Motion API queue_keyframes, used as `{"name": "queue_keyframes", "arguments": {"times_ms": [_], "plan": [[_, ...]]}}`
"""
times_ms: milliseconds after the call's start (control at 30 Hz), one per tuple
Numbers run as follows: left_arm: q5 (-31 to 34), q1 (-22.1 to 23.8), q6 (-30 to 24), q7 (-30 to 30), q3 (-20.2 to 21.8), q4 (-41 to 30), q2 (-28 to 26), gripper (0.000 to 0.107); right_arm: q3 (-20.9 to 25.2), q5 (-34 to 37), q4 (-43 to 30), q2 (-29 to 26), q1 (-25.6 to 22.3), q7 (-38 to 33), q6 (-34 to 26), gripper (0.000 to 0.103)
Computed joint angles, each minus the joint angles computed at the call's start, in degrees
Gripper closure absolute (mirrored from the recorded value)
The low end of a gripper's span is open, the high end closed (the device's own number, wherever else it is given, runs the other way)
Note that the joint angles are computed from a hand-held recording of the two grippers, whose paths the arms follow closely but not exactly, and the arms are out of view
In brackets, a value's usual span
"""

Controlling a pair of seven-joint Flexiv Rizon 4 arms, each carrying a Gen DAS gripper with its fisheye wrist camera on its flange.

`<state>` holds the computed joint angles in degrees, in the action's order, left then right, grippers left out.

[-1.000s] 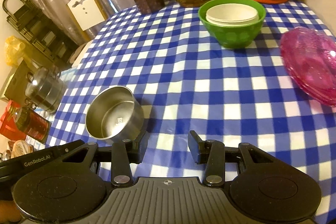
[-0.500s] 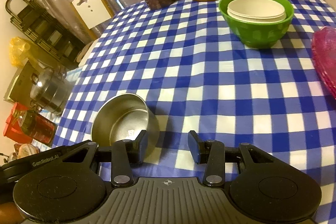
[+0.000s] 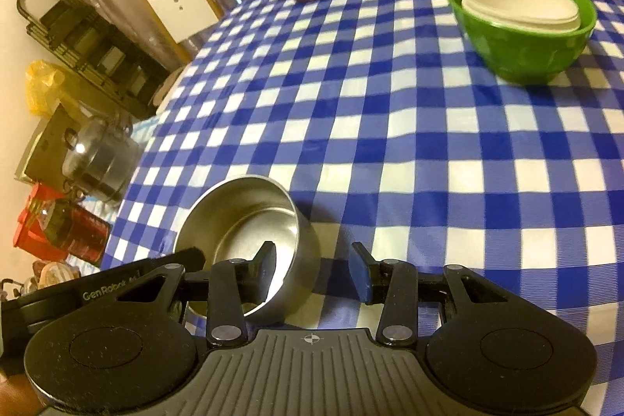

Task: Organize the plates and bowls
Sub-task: 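Close both grippers on the rim of the steel bowl, then lift the steel bowl with both grippers toward the green bowl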

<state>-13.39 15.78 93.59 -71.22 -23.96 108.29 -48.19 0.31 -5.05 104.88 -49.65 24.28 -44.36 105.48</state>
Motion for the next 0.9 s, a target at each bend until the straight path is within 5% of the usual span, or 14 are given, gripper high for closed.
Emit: {"name": "queue_keyframes", "arguments": {"times_ms": [367, 567, 900], "plan": [[0.1, 0.74, 0.14, 0.42, -1.23, -0.73, -1.25, 0.093, 1.83, -1.5, -2.67, -1.87, -1.2, 0.45, -2.15, 0.062], [0.97, 0.16, 0.61, 0.66, -0.85, -0.25, -0.62, 0.099, 2.79, -1.89, -2.47, -1.85, -1.86, 0.46, -1.56, 0.088], [1.78, 1.72, 0.56, 1.3, -3.38, 3.07, 2.06, 0.101, 1.55, 0.65, 2.7, 1.47, -0.73, 1.38, 0.85, 0.09]]}}
